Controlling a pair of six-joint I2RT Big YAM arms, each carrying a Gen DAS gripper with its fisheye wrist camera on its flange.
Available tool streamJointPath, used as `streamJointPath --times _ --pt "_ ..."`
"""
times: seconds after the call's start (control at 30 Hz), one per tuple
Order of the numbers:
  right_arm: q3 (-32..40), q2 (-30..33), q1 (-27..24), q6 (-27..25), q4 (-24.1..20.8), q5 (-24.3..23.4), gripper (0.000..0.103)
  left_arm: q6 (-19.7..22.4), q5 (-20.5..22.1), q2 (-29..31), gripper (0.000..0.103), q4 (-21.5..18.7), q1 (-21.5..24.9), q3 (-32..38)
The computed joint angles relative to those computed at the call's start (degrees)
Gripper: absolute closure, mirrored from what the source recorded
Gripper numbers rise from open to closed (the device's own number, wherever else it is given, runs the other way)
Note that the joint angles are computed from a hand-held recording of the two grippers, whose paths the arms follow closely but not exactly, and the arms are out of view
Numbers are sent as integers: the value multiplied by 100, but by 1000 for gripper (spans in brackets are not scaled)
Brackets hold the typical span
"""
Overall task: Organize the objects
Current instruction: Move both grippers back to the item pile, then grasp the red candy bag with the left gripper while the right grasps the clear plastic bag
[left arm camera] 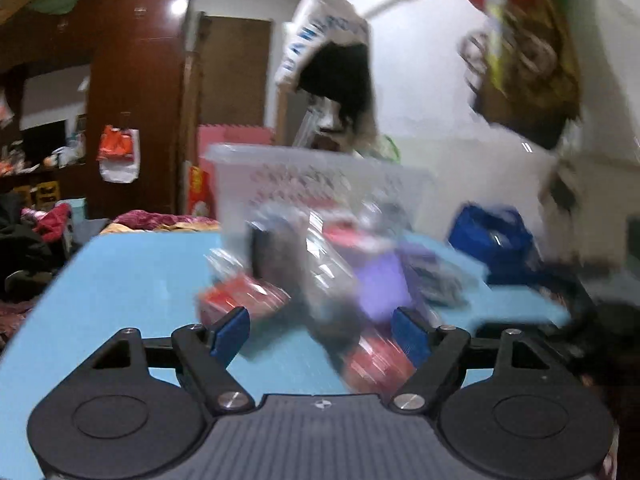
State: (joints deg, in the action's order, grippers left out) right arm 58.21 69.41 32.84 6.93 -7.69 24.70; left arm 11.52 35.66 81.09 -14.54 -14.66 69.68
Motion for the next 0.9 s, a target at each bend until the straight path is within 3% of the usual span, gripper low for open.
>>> streamJointPath --times 0.13,0.37,0.47,0.57,0.63,0.9 --pt "201 214 -109 127 -158 -344 3 441 -120 -122 21 -88 -171 -159" --pt "549 585 23 251 -647 -253 32 581 -320 -44 22 -74 -256 -253" --pt "466 519 24 293 -571 -292 46 596 -402 -11 22 39 -303 -282" --pt "252 319 121 236 -481 -43 46 491 -490 17 24 215 -365 -324" --pt "125 147 161 196 -493 109 47 493 -570 1 50 325 -386 -380" --pt "-109 -170 8 271 -444 334 47 251 -353 -145 53 622 -209 -455"
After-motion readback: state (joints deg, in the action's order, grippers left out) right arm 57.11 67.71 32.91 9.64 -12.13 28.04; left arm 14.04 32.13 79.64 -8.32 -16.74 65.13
